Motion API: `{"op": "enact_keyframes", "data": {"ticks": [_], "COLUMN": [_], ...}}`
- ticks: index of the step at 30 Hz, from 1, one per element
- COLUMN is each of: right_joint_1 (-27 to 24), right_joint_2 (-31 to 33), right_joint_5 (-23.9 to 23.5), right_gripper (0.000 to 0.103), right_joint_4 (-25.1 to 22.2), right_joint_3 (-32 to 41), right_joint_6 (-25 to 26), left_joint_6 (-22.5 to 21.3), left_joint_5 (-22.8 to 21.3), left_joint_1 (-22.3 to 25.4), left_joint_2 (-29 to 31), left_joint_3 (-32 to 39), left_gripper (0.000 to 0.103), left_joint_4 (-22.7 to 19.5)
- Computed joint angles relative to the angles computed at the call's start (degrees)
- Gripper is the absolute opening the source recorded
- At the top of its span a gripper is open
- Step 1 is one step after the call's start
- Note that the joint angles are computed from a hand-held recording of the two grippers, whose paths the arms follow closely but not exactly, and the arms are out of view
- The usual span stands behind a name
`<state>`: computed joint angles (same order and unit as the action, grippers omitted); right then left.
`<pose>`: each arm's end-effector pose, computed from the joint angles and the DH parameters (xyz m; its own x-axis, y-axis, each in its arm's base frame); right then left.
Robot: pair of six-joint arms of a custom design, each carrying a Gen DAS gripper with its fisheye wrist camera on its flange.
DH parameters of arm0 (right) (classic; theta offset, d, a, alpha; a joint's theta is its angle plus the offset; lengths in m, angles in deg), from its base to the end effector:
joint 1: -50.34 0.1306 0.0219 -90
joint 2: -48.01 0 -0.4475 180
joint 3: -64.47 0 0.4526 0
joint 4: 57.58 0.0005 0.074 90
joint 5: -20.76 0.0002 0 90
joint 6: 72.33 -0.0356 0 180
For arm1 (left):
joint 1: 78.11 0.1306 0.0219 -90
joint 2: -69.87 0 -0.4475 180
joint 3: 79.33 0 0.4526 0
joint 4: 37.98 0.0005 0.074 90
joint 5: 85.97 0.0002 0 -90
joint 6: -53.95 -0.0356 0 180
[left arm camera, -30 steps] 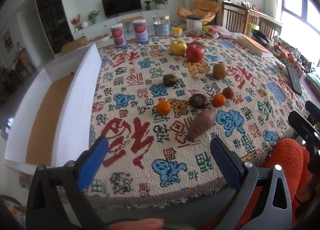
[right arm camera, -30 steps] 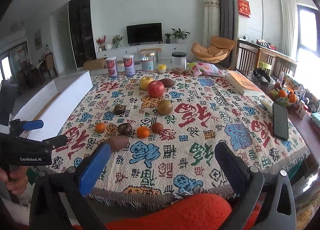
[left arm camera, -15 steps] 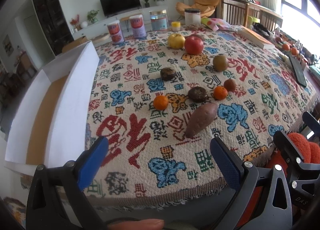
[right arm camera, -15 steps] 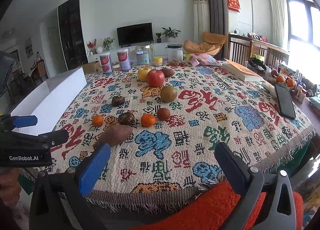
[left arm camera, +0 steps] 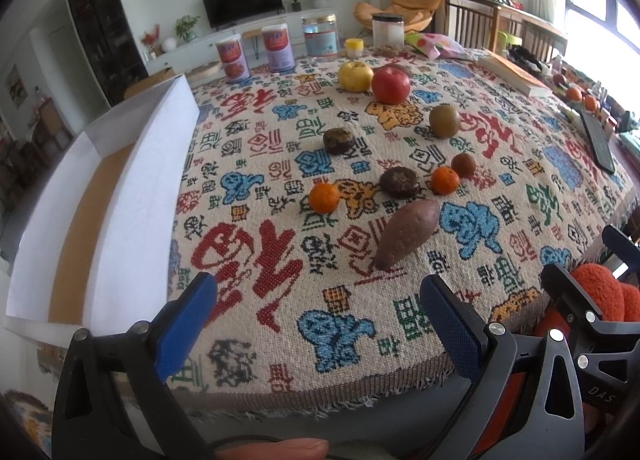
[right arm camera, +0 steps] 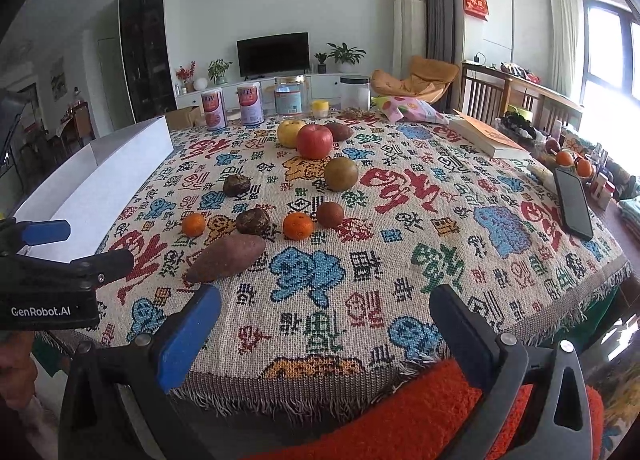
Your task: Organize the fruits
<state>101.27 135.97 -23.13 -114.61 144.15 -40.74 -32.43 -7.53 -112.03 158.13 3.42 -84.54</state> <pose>0.3322 0.3677 0.4229 -0.5968 0.2018 -0.7766 0.3052 0.9522 0.0128 0.4398 -0.2878 0.4484 -0.6813 0.3836 -0.6235 0.4023 0.9078 0.1189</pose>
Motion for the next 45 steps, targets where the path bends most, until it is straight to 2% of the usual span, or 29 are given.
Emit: {"op": "enact_keyframes", "data": {"ticks": [4,7,10,23,40,42,45], "right_joint_1": [-1.9,-1.8,-1.2,-1.1,-1.3,-1.4,-1.3], "right_joint_2": [1.1,1.6,2.4,4.1,4.5,4.4,3.5], "right_joint_5": [-5.8,-6.5,-6.3,-8.7,-8.6,-8.6,-8.1], "right_gripper": [0.103,0.103,0.103,0.103,0.103,0.103,0.103], "right_joint_4": [-8.6,-14.1,-17.7,-21.3,-23.3,-23.2,-20.7], "right_joint_3": [3.2,5.1,6.3,8.0,8.1,8.0,6.7], "right_joint_6": [-5.0,-7.0,-8.2,-8.1,-9.3,-9.4,-9.3], "left_joint_6": [0.2,0.5,0.3,-0.2,-0.3,-0.3,1.0], "left_joint_5": [0.3,0.6,0.5,0.8,1.4,2.1,6.4], "left_joint_1": [0.3,0.1,-0.3,-0.3,-0.4,0.2,2.7], "left_joint_2": [-0.1,0.3,0.0,0.0,0.5,0.8,2.1], "left_joint_3": [-0.4,-0.2,-0.4,-0.6,-0.8,-0.8,-0.5], "left_gripper": [0.102,0.102,0.102,0.102,0.102,0.102,0.102], "left_joint_4": [0.0,-0.2,0.2,0.0,-0.5,-0.4,-1.1]}}
